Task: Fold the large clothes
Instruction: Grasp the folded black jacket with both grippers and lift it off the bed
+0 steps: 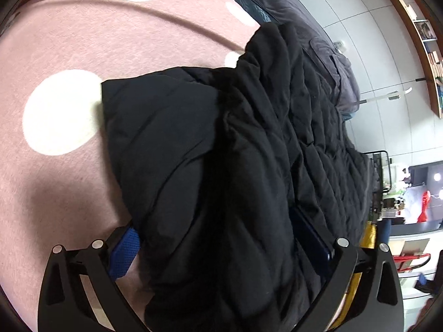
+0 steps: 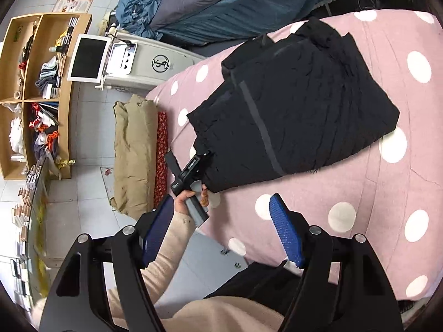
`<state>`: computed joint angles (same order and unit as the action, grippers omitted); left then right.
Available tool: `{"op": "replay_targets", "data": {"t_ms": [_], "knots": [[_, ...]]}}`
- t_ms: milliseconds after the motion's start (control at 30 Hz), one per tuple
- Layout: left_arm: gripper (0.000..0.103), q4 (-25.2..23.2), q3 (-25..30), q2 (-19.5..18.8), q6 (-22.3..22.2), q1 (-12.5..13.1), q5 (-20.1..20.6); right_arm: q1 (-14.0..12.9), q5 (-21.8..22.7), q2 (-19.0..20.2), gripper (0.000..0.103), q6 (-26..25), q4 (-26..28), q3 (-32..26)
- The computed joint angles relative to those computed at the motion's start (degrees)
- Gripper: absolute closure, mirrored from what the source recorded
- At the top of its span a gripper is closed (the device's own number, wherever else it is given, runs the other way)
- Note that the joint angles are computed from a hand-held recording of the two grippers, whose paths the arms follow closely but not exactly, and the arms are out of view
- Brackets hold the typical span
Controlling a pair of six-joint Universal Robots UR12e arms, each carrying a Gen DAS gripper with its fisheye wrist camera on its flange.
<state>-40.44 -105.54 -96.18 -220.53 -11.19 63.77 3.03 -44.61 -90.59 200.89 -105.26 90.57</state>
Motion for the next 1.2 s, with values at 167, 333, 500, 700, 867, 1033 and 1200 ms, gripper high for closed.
{"op": "replay_targets", "data": {"t_ms": [167, 333, 500, 700, 867, 1033, 1200], "knots": [[0.007, -2.0, 2.6, -1.2, 3.0, -0.8, 0.0, -0.2, -4.2, -0.6, 0.032, 0.9, -9.8, 4.1], [0.005, -6.9, 5.0, -2.7, 4.9, -1.8, 2.1, -0.5, -10.1, 1.3, 0.032, -0.6, -11.3, 6.7], [0.005, -10.7, 7.0, -3.8, 5.8, -2.0, 2.8, -2.0, -19.5, 4.1, 0.032, -1.1, -15.2, 7.5], [0.005, -11.0, 7.4, -4.1, 5.9, -2.1, 3.6, -3.1, -19.8, 10.0, 0.032, -7.6, -13.4, 4.8], [0.005, -11.2, 8.2, -4.7, 5.7, -2.5, 4.1, -3.3, -18.7, 14.7, 0.032, -14.4, -10.1, 1.8], [0.005, -12.3, 8.5, -4.8, 6.1, -2.5, 4.0, -4.9, -12.7, 18.2, 0.032, -16.1, -9.2, 0.9], [0.005, -13.6, 9.1, -5.2, 7.0, -2.6, 4.1, -6.7, -2.9, 19.7, 0.02, -13.5, -13.5, 3.2]]}}
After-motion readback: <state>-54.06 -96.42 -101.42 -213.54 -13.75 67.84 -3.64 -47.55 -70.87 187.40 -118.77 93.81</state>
